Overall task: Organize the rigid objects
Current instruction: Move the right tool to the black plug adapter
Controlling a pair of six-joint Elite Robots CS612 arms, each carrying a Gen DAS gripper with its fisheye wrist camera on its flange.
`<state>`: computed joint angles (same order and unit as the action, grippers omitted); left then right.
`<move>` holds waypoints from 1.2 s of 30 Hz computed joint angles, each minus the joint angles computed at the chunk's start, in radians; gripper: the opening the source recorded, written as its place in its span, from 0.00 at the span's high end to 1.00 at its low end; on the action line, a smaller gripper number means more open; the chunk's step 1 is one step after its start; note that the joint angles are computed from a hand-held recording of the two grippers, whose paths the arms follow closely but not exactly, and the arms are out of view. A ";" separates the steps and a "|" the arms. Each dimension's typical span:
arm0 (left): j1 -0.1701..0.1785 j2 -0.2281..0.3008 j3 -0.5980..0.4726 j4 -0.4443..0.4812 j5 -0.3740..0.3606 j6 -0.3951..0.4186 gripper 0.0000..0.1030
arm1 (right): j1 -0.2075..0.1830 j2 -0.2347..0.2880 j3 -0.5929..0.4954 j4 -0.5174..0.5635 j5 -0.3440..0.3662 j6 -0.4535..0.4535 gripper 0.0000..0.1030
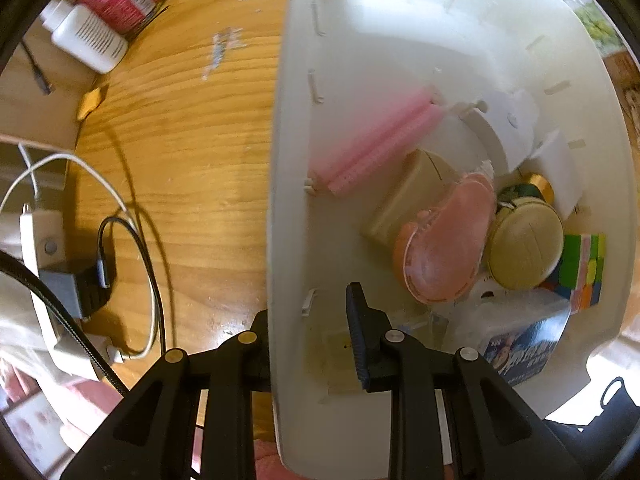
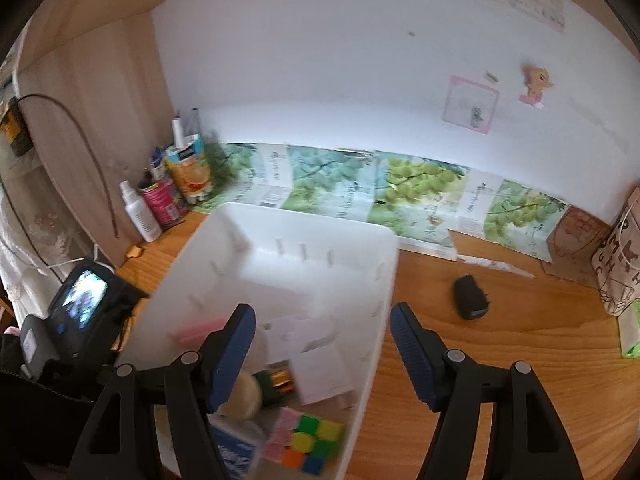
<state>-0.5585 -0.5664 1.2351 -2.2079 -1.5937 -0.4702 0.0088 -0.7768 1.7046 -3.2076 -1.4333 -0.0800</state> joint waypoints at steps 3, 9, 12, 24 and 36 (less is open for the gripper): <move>-0.001 -0.003 0.006 0.009 0.008 -0.041 0.74 | -0.020 0.009 -0.023 0.050 0.004 0.008 0.31; -0.008 -0.006 0.014 0.028 0.044 -0.111 0.74 | -0.059 0.035 -0.067 0.124 0.014 0.054 0.31; -0.009 -0.005 0.014 0.040 0.052 -0.150 0.74 | -0.079 0.054 -0.088 0.145 0.022 0.091 0.31; -0.007 -0.007 0.036 0.050 0.056 -0.280 0.74 | -0.128 0.165 -0.172 0.073 0.051 0.152 0.23; 0.012 0.004 0.035 0.099 0.056 -0.349 0.72 | -0.138 0.267 -0.245 -0.047 0.119 0.135 0.22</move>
<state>-0.5468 -0.5626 1.2702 -2.1092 -1.5375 -0.8190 -0.1293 -0.5094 1.4594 -3.2544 -1.3143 0.0551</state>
